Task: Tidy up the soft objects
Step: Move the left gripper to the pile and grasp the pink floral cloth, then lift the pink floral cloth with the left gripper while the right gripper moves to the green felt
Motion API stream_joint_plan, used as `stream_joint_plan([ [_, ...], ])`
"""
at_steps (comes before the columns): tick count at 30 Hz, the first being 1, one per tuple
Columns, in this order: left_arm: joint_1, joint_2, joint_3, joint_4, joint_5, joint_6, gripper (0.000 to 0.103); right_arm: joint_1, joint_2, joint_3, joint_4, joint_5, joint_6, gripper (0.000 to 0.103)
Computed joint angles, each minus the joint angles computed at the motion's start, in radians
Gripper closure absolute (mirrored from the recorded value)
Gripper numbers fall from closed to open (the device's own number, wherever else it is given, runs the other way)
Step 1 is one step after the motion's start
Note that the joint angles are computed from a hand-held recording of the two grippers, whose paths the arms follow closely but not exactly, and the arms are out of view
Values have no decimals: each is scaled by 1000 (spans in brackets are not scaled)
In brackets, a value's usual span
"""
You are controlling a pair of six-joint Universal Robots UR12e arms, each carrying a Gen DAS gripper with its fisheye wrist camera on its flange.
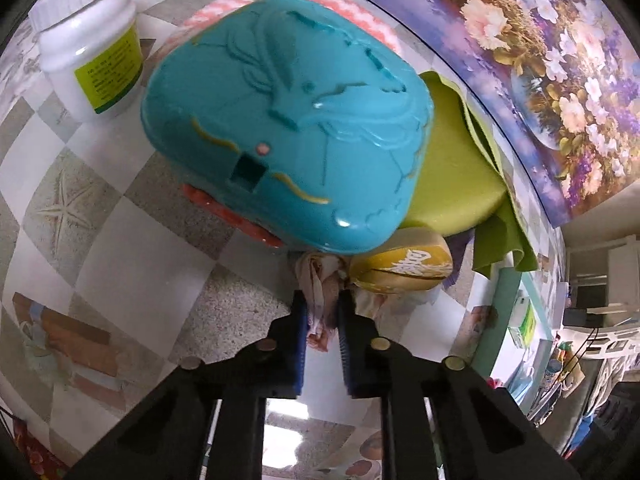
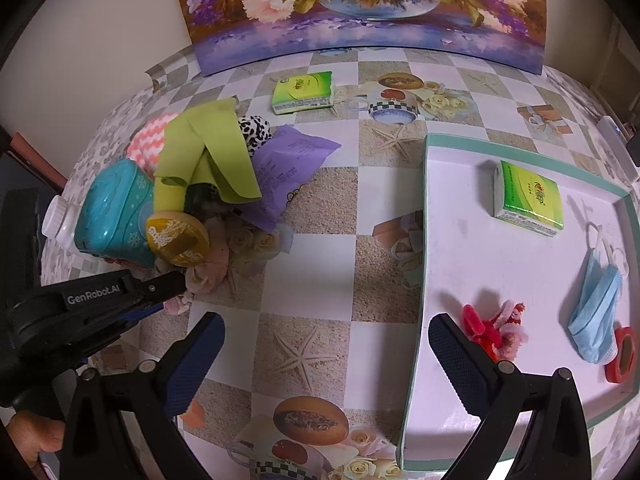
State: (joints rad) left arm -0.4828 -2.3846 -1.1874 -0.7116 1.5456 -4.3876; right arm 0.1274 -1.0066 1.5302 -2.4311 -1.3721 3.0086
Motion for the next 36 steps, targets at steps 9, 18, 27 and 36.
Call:
stream_joint_plan([
  [9, -5, -8, 16, 32, -35, 47, 94, -3, -2, 2, -14, 17, -6, 0],
  [18, -20, 5, 24, 61, -28, 111, 94, -26, -15, 16, -56, 58, 67, 0],
  [27, -34, 40, -13, 124, -1, 136, 94, -36, -30, 30, -100, 80, 83, 0],
  [36, -37, 76, -64, 184, 51, 115, 94, -37, -30, 30, -104, 113, 68, 0],
])
